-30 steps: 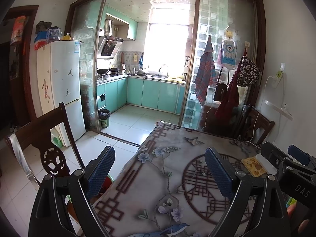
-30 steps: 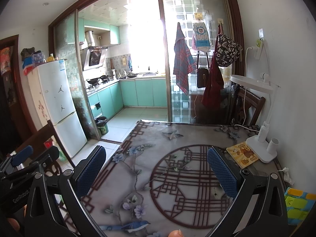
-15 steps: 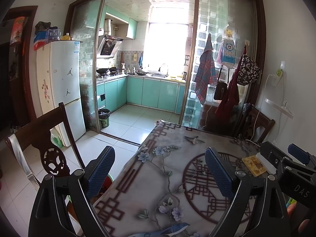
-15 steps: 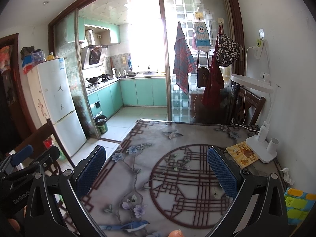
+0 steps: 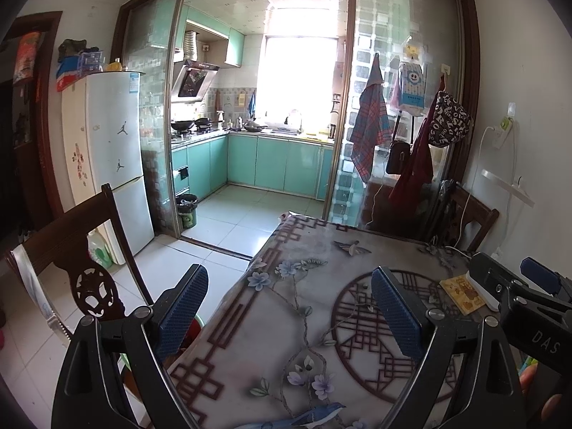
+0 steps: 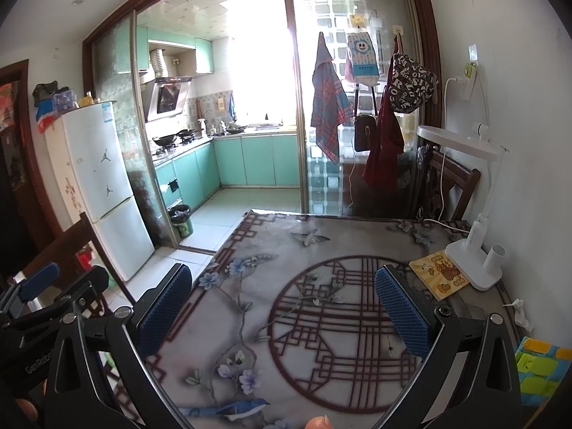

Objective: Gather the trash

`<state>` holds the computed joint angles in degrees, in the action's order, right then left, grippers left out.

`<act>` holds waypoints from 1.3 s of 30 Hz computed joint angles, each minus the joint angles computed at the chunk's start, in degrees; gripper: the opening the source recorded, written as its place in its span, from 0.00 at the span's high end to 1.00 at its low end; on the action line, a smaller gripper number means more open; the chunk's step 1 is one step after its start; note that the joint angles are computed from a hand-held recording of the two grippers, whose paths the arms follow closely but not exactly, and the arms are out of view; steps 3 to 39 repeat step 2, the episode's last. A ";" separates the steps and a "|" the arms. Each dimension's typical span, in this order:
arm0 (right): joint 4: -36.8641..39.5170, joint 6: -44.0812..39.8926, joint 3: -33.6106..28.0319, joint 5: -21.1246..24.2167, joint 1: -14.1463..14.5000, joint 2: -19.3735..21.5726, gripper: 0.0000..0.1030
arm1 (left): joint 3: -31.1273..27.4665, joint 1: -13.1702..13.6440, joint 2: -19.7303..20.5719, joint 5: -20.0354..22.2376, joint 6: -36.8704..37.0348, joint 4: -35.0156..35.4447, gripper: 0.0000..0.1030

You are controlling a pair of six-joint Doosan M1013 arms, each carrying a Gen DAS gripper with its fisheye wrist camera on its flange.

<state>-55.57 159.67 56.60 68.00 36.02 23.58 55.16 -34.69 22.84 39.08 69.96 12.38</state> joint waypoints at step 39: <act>0.75 -0.06 0.07 0.03 -0.32 0.04 0.00 | -0.62 0.03 0.47 0.62 1.05 -0.50 0.10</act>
